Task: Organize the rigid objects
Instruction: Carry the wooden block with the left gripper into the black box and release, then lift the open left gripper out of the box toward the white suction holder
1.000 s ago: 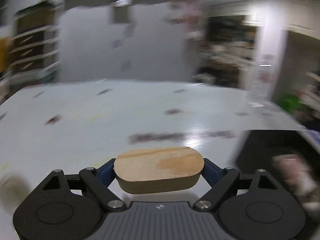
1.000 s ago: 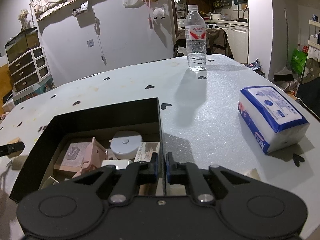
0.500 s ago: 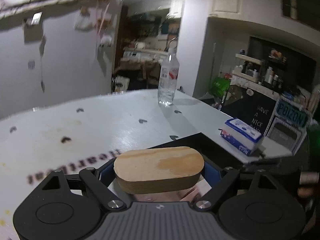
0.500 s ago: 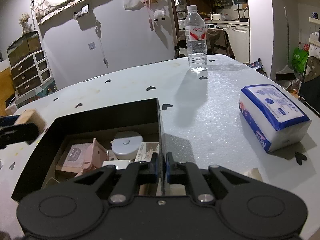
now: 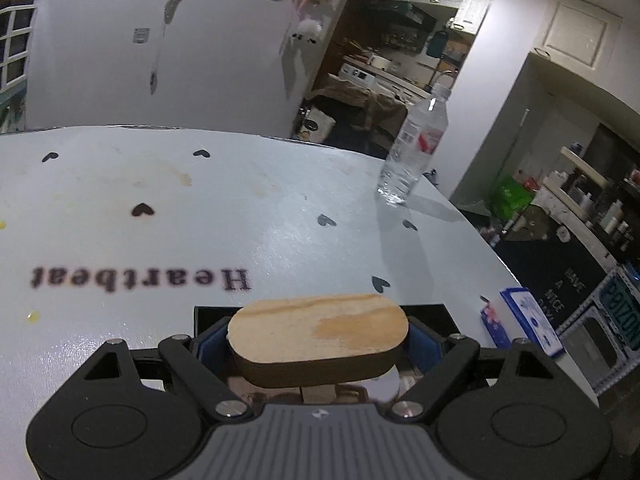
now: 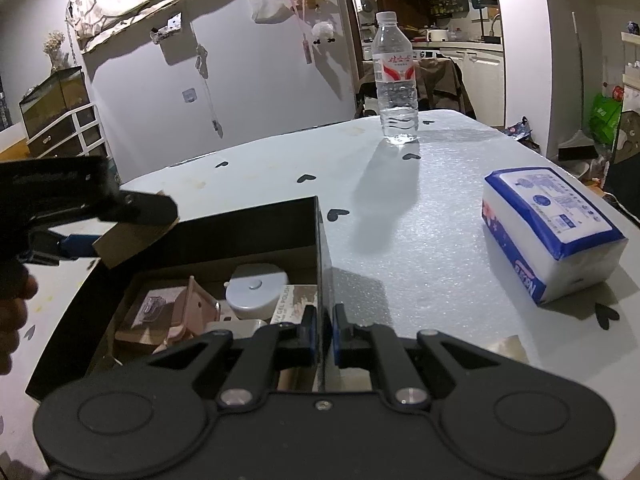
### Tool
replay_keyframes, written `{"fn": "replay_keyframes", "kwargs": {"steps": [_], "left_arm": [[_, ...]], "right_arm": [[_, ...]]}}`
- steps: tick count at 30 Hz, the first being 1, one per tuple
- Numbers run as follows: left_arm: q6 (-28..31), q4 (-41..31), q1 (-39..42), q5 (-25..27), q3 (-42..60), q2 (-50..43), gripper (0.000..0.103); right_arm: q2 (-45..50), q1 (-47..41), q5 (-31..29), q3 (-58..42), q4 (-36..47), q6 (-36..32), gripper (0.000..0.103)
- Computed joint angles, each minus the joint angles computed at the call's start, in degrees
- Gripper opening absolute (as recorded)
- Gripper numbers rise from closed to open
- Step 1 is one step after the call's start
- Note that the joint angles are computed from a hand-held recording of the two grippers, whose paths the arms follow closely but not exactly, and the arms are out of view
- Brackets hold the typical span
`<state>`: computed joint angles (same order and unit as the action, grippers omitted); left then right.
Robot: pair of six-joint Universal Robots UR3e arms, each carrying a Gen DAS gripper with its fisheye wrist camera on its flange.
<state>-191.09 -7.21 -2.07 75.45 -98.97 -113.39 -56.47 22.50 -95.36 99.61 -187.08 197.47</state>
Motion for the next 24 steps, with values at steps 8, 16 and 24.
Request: {"fn": "replay_keyframes", "kwargs": {"steps": [8, 16, 24], "left_arm": [[-0.6, -3.2, -1.0, 2.8, 2.2, -0.9, 0.095], [1.2, -2.8, -0.6, 1.1, -0.6, 1.4, 0.1], [2.2, -6.4, -0.3, -0.4, -1.3, 3.3, 0.1]], "right_arm": [[0.1, -0.5, 1.0, 0.4, -0.6, -0.1, 0.008], [0.2, -0.5, 0.9, 0.1, -0.4, 0.0, 0.008], [0.4, -0.5, 1.0, 0.2, -0.6, 0.2, 0.008]]}}
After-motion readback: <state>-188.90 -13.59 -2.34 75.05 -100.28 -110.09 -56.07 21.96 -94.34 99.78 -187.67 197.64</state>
